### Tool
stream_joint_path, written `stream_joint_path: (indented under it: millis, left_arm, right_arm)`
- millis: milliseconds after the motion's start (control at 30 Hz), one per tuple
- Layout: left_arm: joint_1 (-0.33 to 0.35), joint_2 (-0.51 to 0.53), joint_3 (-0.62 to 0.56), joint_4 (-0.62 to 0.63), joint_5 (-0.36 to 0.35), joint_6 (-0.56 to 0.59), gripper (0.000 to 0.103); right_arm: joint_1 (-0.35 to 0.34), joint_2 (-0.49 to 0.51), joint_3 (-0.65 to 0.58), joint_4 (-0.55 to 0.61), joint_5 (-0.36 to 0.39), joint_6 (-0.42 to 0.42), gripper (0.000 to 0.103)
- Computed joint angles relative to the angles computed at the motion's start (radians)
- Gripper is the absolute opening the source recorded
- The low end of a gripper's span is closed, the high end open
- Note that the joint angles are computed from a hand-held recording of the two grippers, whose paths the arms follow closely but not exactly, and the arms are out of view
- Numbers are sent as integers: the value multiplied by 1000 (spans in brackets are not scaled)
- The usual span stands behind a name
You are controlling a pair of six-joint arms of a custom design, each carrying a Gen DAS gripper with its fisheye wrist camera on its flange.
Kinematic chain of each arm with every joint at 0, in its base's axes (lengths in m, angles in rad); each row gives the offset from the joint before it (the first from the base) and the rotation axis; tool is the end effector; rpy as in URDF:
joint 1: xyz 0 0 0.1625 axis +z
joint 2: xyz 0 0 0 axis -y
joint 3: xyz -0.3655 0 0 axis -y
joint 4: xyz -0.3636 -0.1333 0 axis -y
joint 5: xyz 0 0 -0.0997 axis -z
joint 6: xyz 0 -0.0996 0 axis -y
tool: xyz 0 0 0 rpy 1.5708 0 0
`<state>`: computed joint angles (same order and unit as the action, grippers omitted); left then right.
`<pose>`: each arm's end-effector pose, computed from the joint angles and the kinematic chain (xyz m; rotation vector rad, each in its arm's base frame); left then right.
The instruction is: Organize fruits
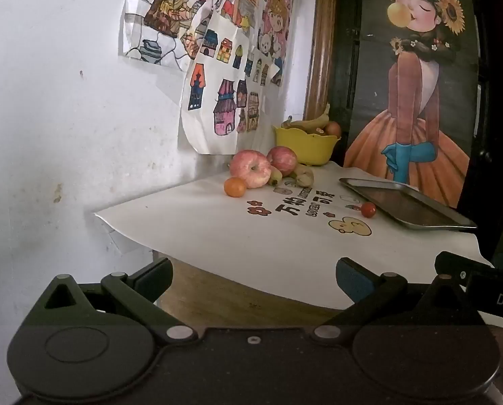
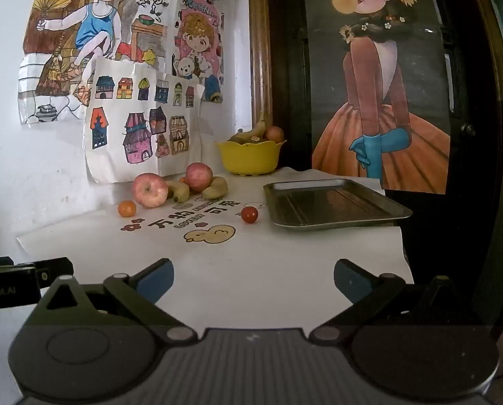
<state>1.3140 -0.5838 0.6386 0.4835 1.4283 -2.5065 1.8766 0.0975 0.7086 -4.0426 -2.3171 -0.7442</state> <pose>-0.0356 -0.7160 0.2079 0.9820 2.2877 -1.3533 0.2670 -0.6276 -0.0293 0.2049 -1.7220 1.5741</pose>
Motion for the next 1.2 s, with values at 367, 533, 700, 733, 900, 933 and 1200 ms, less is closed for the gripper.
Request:
stream_joint_path:
  millis: [367,533,700,733,900,933,1200]
  left_arm:
    - [-3,0,0,2,-7,2,102]
    - [2,12,-32,20,-4,4,102]
    - [0,12,-31,20,-8,4,102]
    - [0,12,-29,20,-9,4,102]
    - [0,9,-29,20,-8,4,102]
    - [0,8,-26,19,-8,4,102]
    - [2,23,-58,35,-7,4,102]
  right_arm:
    - [-1,-4,7,-1,1,2,103]
    - [-3,-6,10,4,3,5,103]
    - [4,5,-5,10,-2,0,103]
    - [2,4,-3,10,0,1,103]
    - [-2,-5,8,16,6,8,103]
    - [-1,-4,8,16,6,8,103]
    - [0,-6,11,18,4,10,103]
